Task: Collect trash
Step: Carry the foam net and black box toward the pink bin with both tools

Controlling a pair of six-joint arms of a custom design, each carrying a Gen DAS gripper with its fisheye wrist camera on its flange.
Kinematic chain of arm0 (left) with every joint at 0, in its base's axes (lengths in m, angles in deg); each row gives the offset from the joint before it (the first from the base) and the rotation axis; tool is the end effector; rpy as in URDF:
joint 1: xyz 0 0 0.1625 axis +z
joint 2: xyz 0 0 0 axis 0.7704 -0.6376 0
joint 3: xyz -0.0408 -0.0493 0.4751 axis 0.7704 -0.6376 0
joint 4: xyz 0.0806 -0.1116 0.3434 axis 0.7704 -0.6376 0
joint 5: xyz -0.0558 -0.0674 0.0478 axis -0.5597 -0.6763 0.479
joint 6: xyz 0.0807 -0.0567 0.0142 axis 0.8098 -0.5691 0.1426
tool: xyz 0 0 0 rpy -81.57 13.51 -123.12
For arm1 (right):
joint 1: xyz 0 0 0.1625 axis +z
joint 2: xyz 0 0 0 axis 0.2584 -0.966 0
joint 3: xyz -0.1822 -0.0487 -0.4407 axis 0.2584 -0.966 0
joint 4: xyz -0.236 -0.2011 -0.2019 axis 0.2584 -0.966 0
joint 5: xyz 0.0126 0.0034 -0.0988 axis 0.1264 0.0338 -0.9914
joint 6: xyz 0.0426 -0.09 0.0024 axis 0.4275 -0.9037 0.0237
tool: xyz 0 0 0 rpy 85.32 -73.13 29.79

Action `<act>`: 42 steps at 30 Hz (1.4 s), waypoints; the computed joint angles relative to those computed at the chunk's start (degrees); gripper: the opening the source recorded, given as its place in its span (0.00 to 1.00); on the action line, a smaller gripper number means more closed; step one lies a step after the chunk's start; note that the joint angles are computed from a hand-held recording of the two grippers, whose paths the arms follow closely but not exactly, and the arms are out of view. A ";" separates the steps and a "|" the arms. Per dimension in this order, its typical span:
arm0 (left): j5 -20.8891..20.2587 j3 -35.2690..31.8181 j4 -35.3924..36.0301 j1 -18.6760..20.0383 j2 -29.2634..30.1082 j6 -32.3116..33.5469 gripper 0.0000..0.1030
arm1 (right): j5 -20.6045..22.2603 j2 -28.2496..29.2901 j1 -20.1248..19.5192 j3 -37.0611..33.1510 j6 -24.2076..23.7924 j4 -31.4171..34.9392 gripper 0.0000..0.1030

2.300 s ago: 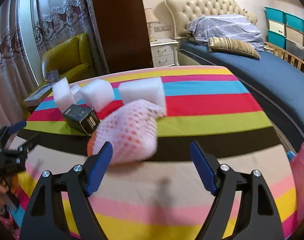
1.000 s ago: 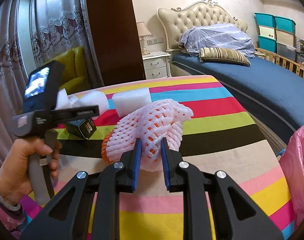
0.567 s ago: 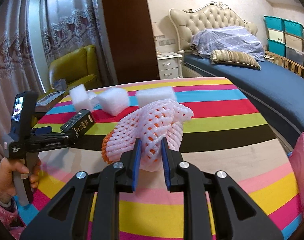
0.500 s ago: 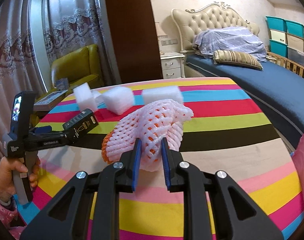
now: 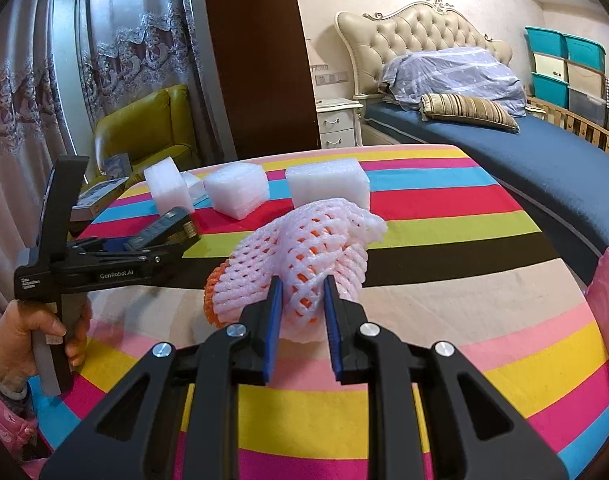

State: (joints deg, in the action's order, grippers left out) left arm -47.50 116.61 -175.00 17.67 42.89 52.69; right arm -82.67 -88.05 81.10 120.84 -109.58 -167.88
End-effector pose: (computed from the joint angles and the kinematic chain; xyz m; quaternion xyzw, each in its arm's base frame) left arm -0.0177 -0.6101 0.1585 0.0366 0.8488 -0.3929 0.3520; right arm 0.2025 -0.6949 -0.0034 0.3911 -0.8619 0.2963 0.1283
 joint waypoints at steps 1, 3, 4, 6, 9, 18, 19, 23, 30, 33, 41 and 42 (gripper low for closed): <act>-1.21 0.35 0.76 -0.01 -0.19 0.03 0.40 | -0.01 -0.04 0.00 0.08 -0.14 -0.20 0.20; -1.30 0.83 -0.71 -0.61 0.43 1.17 0.40 | 0.01 -0.12 0.08 0.71 -0.61 -1.11 0.20; -1.33 1.22 -1.57 -0.97 0.66 1.42 0.40 | -0.11 -0.14 0.21 1.02 -0.70 -1.40 0.20; -1.60 2.37 -4.31 -1.91 1.13 2.16 0.38 | -0.48 -0.27 0.28 1.64 -1.03 -1.86 0.20; -0.88 3.79 -6.93 -3.51 2.00 3.24 0.37 | -0.91 -0.51 0.32 2.34 -1.21 -2.50 0.20; 0.47 6.22 -14.32 -6.48 5.02 4.72 0.37 | -0.57 -1.22 -0.08 3.71 -0.61 -4.32 0.20; 0.68 6.22 -15.13 -6.75 5.32 5.08 0.37 | -0.52 -1.29 -0.10 3.87 -0.61 -4.65 0.20; 0.54 6.35 -17.32 -7.63 5.72 5.59 0.37 | -0.08 -1.81 -0.41 4.84 -0.69 -6.25 0.20; -1.51 6.24 -19.34 -9.82 6.54 6.34 0.37 | 0.92 -3.05 -1.08 7.20 -1.16 -10.35 0.20; -1.91 5.41 -20.85 -11.09 7.73 7.92 0.37 | 1.03 -3.59 -1.33 8.42 -1.65 -13.20 0.20; -4.37 2.41 -20.28 -12.72 9.20 9.36 0.37 | 1.61 -5.70 -2.50 10.89 -2.18 -19.62 0.20; -4.88 1.92 -19.50 -12.84 9.31 9.45 0.37 | 1.67 -5.93 -2.68 11.06 -2.26 -19.96 0.20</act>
State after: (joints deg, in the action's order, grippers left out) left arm -52.39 118.53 -194.50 4.83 52.21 62.15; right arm -81.00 -93.98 78.43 131.90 -111.84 -187.84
